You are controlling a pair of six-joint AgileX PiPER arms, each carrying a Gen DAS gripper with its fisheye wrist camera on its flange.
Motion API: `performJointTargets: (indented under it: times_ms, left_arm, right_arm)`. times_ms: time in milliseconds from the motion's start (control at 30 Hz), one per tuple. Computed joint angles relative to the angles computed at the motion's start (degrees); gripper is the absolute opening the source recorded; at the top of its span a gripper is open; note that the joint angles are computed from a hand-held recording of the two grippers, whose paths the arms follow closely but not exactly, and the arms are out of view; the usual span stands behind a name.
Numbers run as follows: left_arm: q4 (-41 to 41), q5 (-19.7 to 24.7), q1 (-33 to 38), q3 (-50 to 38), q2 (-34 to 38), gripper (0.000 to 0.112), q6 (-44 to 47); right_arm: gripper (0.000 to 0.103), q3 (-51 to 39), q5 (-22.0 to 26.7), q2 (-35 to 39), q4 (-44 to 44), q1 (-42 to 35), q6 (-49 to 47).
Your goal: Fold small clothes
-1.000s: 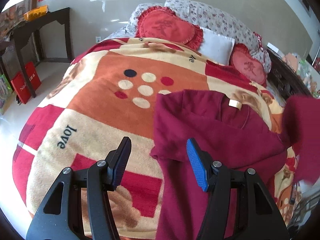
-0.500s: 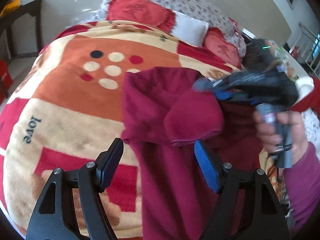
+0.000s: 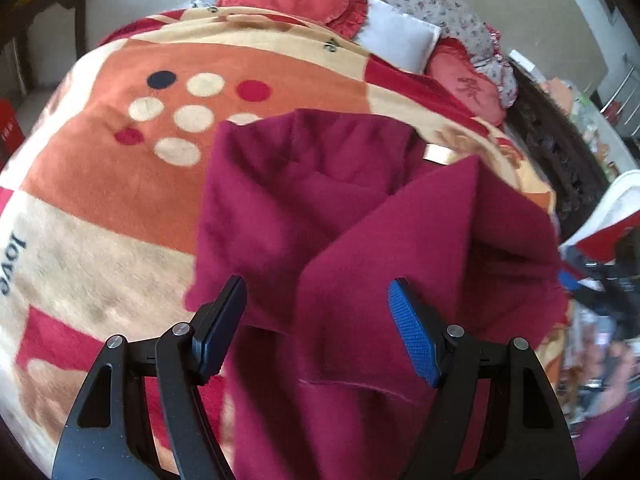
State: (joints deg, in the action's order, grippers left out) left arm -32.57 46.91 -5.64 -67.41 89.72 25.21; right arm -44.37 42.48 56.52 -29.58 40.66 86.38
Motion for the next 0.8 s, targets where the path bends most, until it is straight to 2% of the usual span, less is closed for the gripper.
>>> performJointTargets:
  times_ms: [67,100,133,167,200,267,300,333,367,400,433,500,533,567,633,667,733,800]
  left_arm:
    - [1.85,0.05,-0.91,0.51,-1.76,0.074,0.05]
    - [3.63,0.00,-1.55,0.76,-2.91,0.074,-0.01]
    - [4.50,0.27,-1.75,0.75,-3.60,0.074,0.24]
    - [4.58,0.85,-1.50,0.75,-4.48,0.074,1.34]
    - [4.34,1.12,-1.22,0.72,-4.86,0.074,1.96]
    - [4.76,1.21,-1.16,-0.06,-4.62,0.074,1.42]
    - [5.20,1.34,-1.41,-0.87,-3.93,0.074,0.54]
    - [5.50,1.61,-1.64,-1.59,-3.27,0.074,-0.31]
    - [5.40,2.17,-1.67,-2.18,-2.77,0.074,-0.97]
    - [4.44,3.15,-1.33,-2.49,-2.54,0.074,-0.66]
    - [2.74,4.11,-0.65,-2.32,-2.73,0.074,0.96]
    - [0.65,4.86,0.18,-1.46,-3.47,0.074,4.32]
    - [0.13,4.87,0.45,-0.77,-3.91,0.074,5.90]
    - [-0.59,4.90,0.83,0.11,-4.38,0.074,7.78]
    - [-0.84,4.29,1.05,1.88,-4.84,0.074,10.12]
    - [-0.09,3.73,0.60,2.30,-4.77,0.074,9.66]
    - [2.09,2.74,-0.55,2.99,-4.18,0.074,7.14]
    - [0.30,3.04,-0.58,3.65,-3.62,0.074,6.64]
  right_arm:
    - [0.073,2.48,-9.89,1.64,5.04,-5.00,-6.40]
    - [0.065,2.30,-11.76,3.72,6.53,-6.03,-8.19]
    - [0.048,1.25,-11.34,5.57,7.03,-7.29,-9.48]
    - [0.034,-0.53,-9.22,6.21,5.62,-6.80,-8.47]
    - [0.029,-2.07,-7.11,5.78,3.62,-6.91,-7.52]
    - [0.020,-8.14,2.18,7.86,-1.41,-6.04,-6.37]
    - [0.019,-11.69,7.91,10.74,-3.45,-5.71,-6.69]
    - [0.019,-14.16,11.89,13.88,-4.37,-6.82,-9.30]
    - [0.019,-15.93,13.57,16.61,-3.00,-8.32,-11.95]
    - [0.019,-16.52,12.96,18.05,-0.12,-10.51,-14.83]
    - [0.019,-15.27,10.35,17.73,2.08,-12.38,-15.42]
    - [0.031,-10.95,7.91,12.20,0.18,-10.94,-10.03]
    - [0.045,-8.39,8.56,8.51,-3.37,-7.60,-4.35]
    - [0.054,-5.69,9.99,4.90,-6.90,-2.91,1.36]
    - [0.056,-1.74,11.45,-1.02,-8.48,5.68,6.43]
    - [0.057,-0.68,11.06,-1.71,-8.26,8.79,7.60]
    - [0.063,0.87,10.62,-0.54,-9.61,16.31,12.01]
    - [0.063,2.06,7.20,2.53,-12.05,18.23,15.47]
